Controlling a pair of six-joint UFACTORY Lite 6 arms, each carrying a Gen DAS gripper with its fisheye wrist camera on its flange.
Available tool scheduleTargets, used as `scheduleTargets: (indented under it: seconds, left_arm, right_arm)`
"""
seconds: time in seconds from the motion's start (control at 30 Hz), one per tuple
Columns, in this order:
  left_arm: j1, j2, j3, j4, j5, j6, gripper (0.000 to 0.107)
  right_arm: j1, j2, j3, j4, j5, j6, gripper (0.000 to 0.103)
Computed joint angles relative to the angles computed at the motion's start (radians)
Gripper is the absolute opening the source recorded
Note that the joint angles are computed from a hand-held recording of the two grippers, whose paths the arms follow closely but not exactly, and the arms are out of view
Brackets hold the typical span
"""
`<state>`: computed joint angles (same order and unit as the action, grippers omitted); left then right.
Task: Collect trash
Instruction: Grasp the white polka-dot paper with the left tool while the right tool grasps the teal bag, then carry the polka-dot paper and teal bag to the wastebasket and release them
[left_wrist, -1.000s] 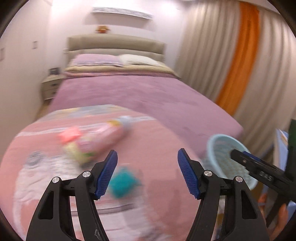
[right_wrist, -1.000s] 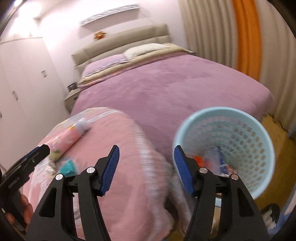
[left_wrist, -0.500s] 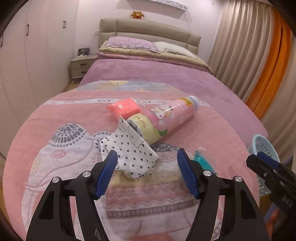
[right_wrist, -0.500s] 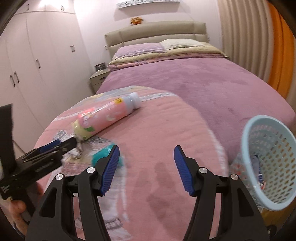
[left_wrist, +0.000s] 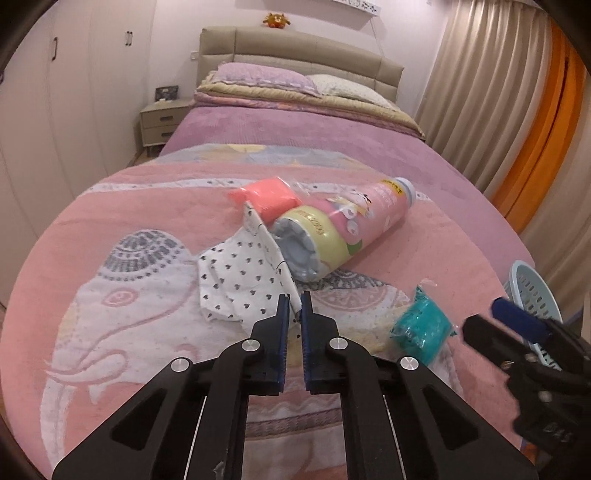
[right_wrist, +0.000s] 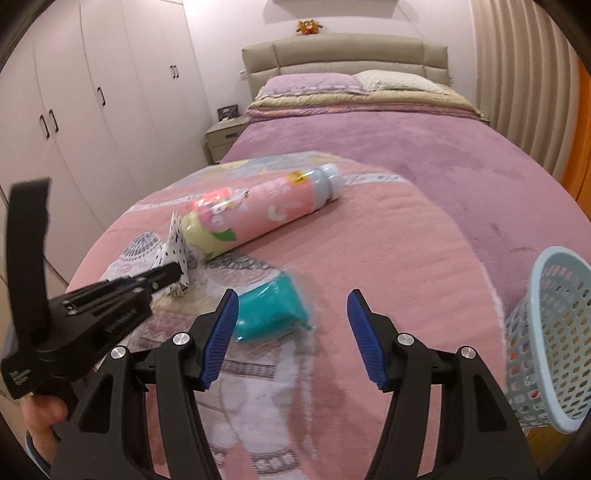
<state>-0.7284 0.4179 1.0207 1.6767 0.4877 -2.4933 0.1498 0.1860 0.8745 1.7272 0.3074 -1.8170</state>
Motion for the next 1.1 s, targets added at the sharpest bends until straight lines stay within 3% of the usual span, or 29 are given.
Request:
scheduleTargets:
  seconds: [0.2, 0.3, 0.57, 0.8, 0.87, 0.9, 0.93, 1.1]
  left_arm:
    - [0.02, -0.092, -0.143, 0.18, 0.019, -0.185, 0.004]
    - [0.016, -0.09, -0.185, 0.294, 0.069, -0.307, 0.004]
    - [0.01, -0.076, -0.212, 0.356, 0.107, -0.38, 0.004]
    - [0.0, -0.08, -0.221, 0.364, 0.119, -0.384, 0.004]
    - [0.003, -0.093, -0.223, 0.363, 0.114, -0.379, 0.004]
    - [0.003, -0.096, -0.227, 0.367, 0.116, -0.386, 0.004]
    - [0.003, -0.1, -0.23, 0.369, 0.118, -0.389, 0.004]
    - [-0.003, -0.125, -0.255, 0.384, 0.134, -0.403, 0.003]
  right_arm:
    - [0.006, 0.071, 0.049, -0.286, 0.079, 0.35, 0.058]
    - [0.018, 0.109, 0.074, -0.325, 0.084, 0.403, 0.058]
    - [0.088, 0.164, 0.125, -0.251, -0.017, 0.376, 0.058]
    - [0.165, 0.162, 0.109, 0.041, -0.146, 0.097, 0.057]
    - [0.172, 0.157, 0.103, 0.112, -0.162, 0.031, 0.049]
    - [0.164, 0.156, 0.1, 0.108, -0.145, 0.034, 0.039]
    - [0.152, 0.153, 0.096, 0.089, -0.124, 0.049, 0.036]
    - [0.082, 0.141, 0.084, 0.023, -0.028, 0.109, 0.032]
